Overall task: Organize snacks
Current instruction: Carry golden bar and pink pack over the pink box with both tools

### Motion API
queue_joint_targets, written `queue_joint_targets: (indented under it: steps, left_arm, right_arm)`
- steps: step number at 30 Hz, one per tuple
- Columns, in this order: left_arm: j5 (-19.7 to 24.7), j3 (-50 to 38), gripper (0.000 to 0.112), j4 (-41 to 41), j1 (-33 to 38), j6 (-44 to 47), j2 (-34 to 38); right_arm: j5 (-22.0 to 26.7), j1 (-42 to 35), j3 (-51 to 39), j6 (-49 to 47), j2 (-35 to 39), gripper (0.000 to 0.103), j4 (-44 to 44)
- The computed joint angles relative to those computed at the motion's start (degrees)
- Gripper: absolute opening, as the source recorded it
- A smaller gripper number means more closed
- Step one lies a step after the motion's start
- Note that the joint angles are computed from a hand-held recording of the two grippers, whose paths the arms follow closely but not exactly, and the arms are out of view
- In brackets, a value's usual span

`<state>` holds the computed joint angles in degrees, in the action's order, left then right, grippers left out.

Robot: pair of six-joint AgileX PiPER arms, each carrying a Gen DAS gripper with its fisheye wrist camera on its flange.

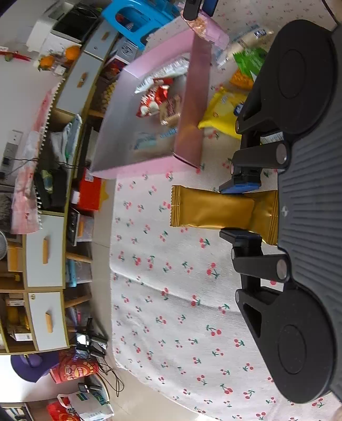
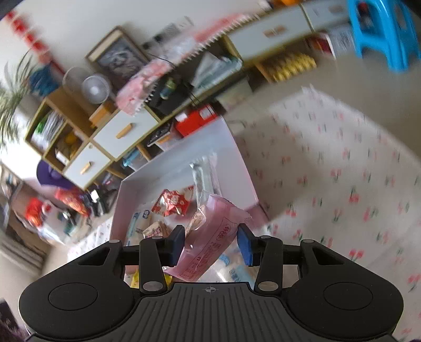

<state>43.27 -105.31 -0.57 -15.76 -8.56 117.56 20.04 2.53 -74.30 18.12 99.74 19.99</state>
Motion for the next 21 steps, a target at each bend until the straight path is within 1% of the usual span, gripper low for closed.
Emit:
queue_joint_targets:
  steps: [3, 6, 8, 12, 13, 15, 18, 20, 21]
  left_arm:
    - [-0.75, 0.04, 0.026, 0.68, -0.69, -0.39, -0.63]
    - [-1.20, -0.32, 0.026, 1.01, -1.39, -0.72, -0.90]
    - [-1.07, -1.12, 0.026, 1.68, -1.85, -1.38, -0.65]
    - [-0.66, -5.39, 0.026, 2.68, -2.90, -1.74, 1.26]
    - [-0.76, -6.50, 0.026, 2.21, -3.01, -1.28, 1.80]
    - [0.43, -10.53, 0.026, 0.86, -3.25, 0.06, 3.91]
    - [4.27, -19.24, 0.026, 1.37, -4.28, 1.12, 8.79]
    - [6.89, -25.16, 0.026, 1.71, -4.78, 1.58, 12.26]
    - [8.82, -29.27, 0.026, 1.77, -4.94, 1.76, 14.58]
  right_arm:
    - [0.15, 2.07, -0.83, 6.90, -1.17, 0.043, -11.65]
    - [0.47, 3.22, -1.49, 9.74, -1.88, 0.043, -17.81]
    - [0.90, 3.45, -2.08, 10.34, -1.87, 0.043, -20.16]
    - [1.22, 2.40, -3.90, 9.70, -1.03, 0.043, -20.96]
    - [1.06, 2.09, -4.45, 9.53, -0.68, 0.043, -21.18]
    - [1.32, 1.30, -5.94, 7.56, 0.25, 0.043, -20.10]
    - [2.10, 0.50, -9.50, 3.50, 2.49, 0.043, -18.63]
    - [4.09, 0.34, -13.27, -1.53, 4.71, 0.043, -16.84]
    - [5.37, 0.58, -15.35, -2.47, 5.91, 0.043, -17.71]
